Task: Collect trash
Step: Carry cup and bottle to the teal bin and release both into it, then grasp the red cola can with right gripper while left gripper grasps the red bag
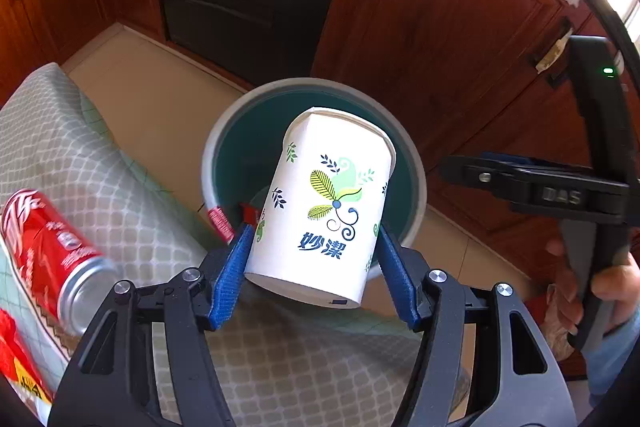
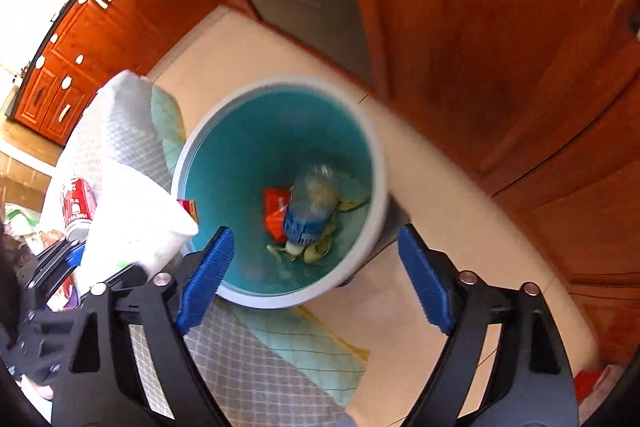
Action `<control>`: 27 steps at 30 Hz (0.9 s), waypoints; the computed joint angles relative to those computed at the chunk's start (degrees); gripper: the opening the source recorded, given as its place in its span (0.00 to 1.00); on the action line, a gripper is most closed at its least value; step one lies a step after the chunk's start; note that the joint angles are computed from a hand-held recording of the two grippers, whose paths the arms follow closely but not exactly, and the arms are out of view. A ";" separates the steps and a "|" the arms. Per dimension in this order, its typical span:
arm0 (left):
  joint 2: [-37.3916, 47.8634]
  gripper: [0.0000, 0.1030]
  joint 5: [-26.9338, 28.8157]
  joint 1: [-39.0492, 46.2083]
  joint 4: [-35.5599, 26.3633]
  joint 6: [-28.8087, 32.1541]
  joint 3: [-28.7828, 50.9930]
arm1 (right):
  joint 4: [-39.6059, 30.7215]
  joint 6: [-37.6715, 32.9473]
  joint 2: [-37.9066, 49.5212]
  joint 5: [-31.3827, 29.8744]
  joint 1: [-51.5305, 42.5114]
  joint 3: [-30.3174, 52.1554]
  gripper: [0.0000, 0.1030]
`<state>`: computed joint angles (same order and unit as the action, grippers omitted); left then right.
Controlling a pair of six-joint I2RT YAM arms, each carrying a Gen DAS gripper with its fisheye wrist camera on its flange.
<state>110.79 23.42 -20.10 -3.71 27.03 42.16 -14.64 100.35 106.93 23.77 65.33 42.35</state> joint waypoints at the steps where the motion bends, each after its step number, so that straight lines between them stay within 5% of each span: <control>1: 0.50 0.62 -0.44 -0.90 0.50 -0.80 0.39 | -1.49 0.41 -0.61 0.44 0.21 0.35 0.83; 6: 0.97 0.76 -1.85 -2.89 1.74 -4.49 1.43 | -6.03 0.70 -3.54 1.91 0.68 1.36 0.85; 12: -0.22 0.77 -2.70 -2.57 2.56 -5.93 0.89 | -8.10 -1.50 -2.98 2.32 0.26 4.51 0.85; 27: -10.35 0.78 2.89 21.56 -6.06 4.52 -1.58 | -10.39 -15.88 8.62 0.73 -1.74 25.09 0.85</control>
